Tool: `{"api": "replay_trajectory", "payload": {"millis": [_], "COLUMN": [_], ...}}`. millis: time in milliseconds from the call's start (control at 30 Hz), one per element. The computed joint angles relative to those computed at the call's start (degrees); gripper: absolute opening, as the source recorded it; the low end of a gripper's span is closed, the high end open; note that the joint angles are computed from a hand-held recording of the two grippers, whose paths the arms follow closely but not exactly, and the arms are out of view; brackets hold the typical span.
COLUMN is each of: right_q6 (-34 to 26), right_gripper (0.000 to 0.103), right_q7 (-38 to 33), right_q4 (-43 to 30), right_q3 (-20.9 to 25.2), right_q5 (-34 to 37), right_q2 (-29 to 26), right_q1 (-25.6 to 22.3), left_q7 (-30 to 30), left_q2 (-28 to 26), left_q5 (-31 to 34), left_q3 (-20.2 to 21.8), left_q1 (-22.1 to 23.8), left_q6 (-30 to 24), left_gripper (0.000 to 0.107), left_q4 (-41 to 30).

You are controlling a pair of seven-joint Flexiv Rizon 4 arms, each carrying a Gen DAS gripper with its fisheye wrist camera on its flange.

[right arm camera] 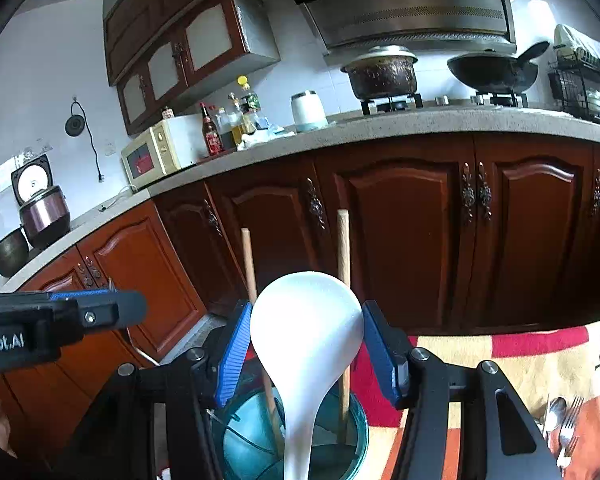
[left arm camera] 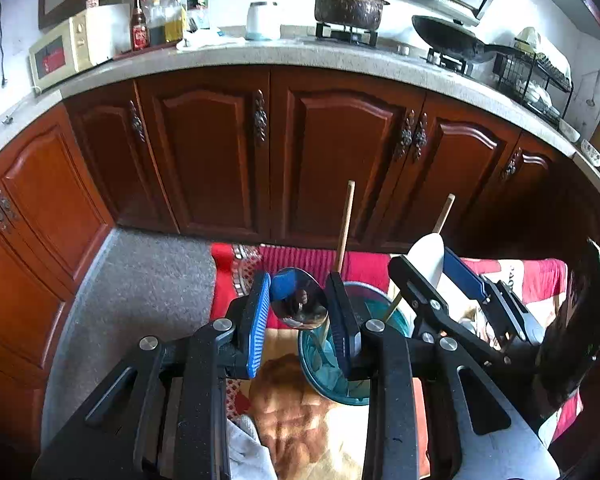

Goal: Organize utensils
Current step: 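Lower both spoons into the teal insert of the cup and open both tools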

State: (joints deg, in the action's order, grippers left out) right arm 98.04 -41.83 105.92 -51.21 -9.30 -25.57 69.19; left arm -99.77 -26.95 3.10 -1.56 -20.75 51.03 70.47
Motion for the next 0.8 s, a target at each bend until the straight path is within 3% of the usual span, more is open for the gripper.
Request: {"api": "replay_trajectory", "payload": {"millis": [800], "right_q6": [-1.57], "right_gripper": [0.054], "right_q7": [2.54], "right_q4": [4.39], "right_q3": [11.31], "right_q5": [-6.69], "right_q2": [2.42], "right_q1": [-9.63], "left_q7": [-0.90], "left_q2": [-4.43], "left_q5": [-1.67], "left_q3": [0.29], "left_q1": [0.08], "left_q6": [0.66], "left_gripper": [0.028], "left_q4": [-0.90]}}
